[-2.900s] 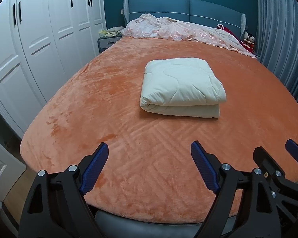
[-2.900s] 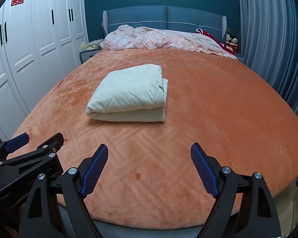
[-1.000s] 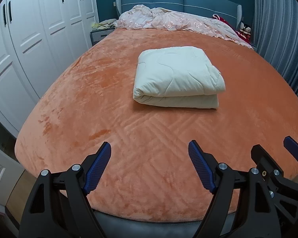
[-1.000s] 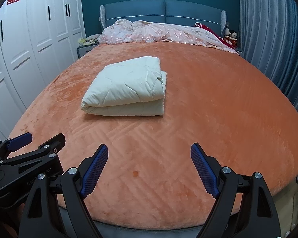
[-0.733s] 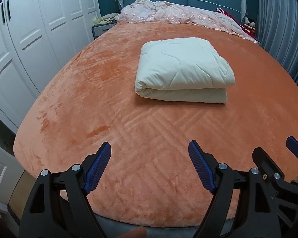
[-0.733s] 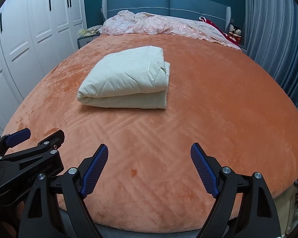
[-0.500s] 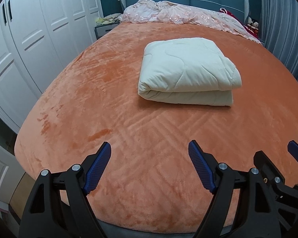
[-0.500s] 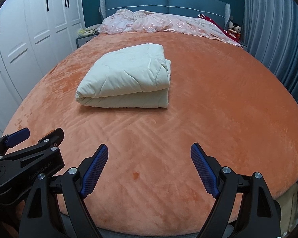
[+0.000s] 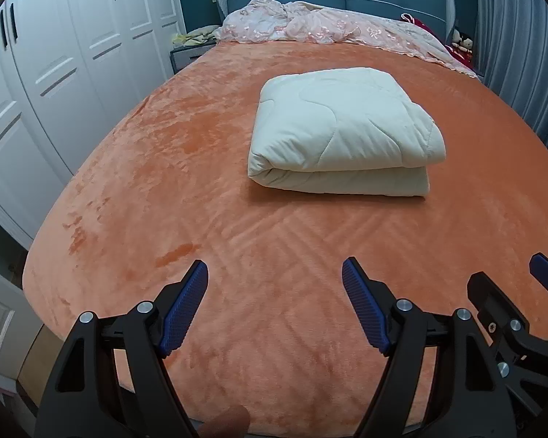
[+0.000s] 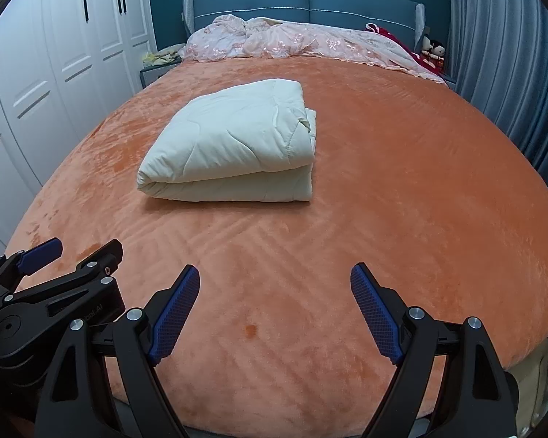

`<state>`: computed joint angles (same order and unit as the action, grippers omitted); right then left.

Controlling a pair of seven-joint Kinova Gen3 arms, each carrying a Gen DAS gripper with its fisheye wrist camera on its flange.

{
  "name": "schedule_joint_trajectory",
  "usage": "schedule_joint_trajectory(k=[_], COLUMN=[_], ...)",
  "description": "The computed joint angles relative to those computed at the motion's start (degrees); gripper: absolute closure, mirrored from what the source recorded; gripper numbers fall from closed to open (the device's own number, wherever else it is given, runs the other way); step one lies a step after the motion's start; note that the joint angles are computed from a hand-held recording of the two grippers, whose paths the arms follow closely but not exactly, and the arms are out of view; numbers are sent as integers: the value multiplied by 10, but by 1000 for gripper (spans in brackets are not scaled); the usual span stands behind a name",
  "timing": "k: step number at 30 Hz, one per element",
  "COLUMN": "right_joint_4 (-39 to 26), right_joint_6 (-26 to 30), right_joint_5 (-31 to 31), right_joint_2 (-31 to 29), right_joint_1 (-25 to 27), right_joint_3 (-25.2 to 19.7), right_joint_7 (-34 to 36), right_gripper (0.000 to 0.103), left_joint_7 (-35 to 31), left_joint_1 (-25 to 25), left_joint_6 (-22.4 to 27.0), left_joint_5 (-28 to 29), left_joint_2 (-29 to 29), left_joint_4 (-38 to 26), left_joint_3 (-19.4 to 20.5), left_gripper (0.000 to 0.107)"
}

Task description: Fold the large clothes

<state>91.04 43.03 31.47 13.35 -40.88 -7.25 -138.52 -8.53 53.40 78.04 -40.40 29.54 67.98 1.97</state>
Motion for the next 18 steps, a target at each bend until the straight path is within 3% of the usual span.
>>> schedule_joint_trajectory(k=[18], right_joint_4=[-7], right_joint_6=[0], right_joint_5=[-9], right_joint_2=[3], right_joint_1=[2], right_joint_3=[1], right_joint_7=[4], right_gripper=[20], left_joint_7=[2], left_joint_1=[0], left_joint_6=[9], left_joint_5=[-1], left_joint_2=[3], left_joint_4=[-9], left_joint_3=[-2], left_gripper=[34])
